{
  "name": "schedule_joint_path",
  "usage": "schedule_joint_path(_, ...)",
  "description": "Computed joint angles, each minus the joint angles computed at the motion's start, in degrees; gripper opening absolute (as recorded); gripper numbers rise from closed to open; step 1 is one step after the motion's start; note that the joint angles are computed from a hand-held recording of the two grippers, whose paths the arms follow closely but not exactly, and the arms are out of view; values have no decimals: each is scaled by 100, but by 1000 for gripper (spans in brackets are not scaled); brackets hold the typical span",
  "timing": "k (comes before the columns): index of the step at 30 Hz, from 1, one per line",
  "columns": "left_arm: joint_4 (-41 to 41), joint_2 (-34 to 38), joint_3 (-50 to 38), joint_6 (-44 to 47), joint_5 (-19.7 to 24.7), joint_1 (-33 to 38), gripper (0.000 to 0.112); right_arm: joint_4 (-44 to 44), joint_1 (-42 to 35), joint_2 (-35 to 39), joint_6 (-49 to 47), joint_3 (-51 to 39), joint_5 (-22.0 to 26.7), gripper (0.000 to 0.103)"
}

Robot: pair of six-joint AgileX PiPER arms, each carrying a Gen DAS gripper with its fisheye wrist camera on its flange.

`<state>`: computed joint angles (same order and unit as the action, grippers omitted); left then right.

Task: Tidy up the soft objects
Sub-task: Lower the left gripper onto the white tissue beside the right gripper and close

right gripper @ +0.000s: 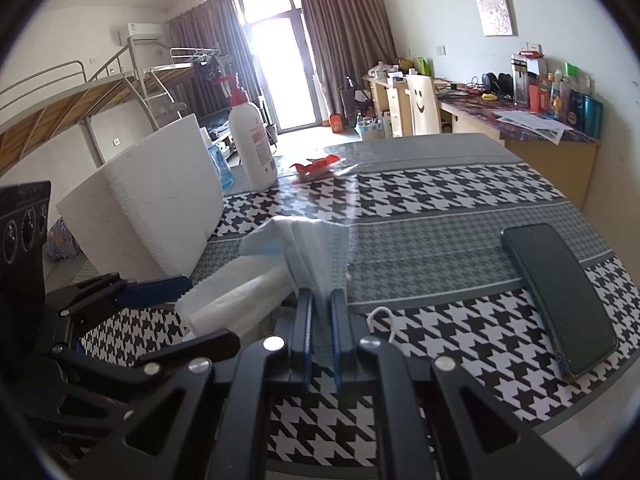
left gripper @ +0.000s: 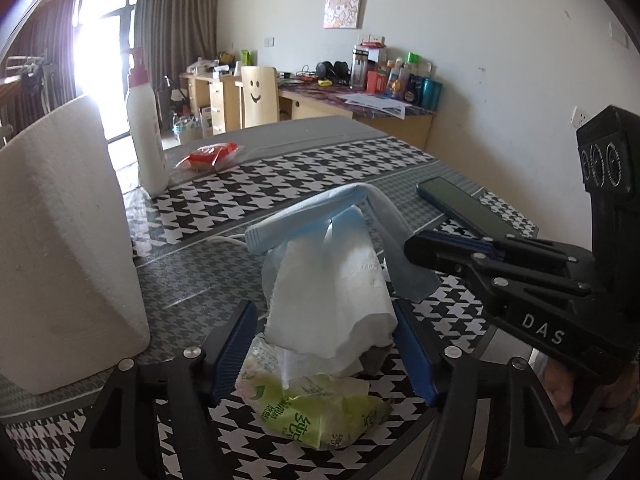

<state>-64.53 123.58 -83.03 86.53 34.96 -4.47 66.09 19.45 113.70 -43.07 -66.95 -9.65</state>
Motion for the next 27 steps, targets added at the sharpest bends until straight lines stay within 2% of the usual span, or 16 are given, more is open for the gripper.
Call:
schedule_joint_path(8,464,159,-209,-490,106,-10,47,-140,14,-77,167,112,-69,11)
schedule_joint_path(15,226,72,-100,-182,303,84,18,-61,17,-98,147,146,-107,11)
schedule_joint_path(18,193,68,-98,-129,346,124,9,84,35,-52,-20,94,-95,11)
schedule_joint_path(21,131,90,-138,-99,439,181,7,215,72,-56,-230,57,-82,11)
schedule_joint_path(24,86,78,-138,-55,499,215,6,-208,115,-77,81,82,-105,12)
schedule_joint_path(27,96,75,-135,-37,553,244,5,669,158,3,-850,-72,-98,12)
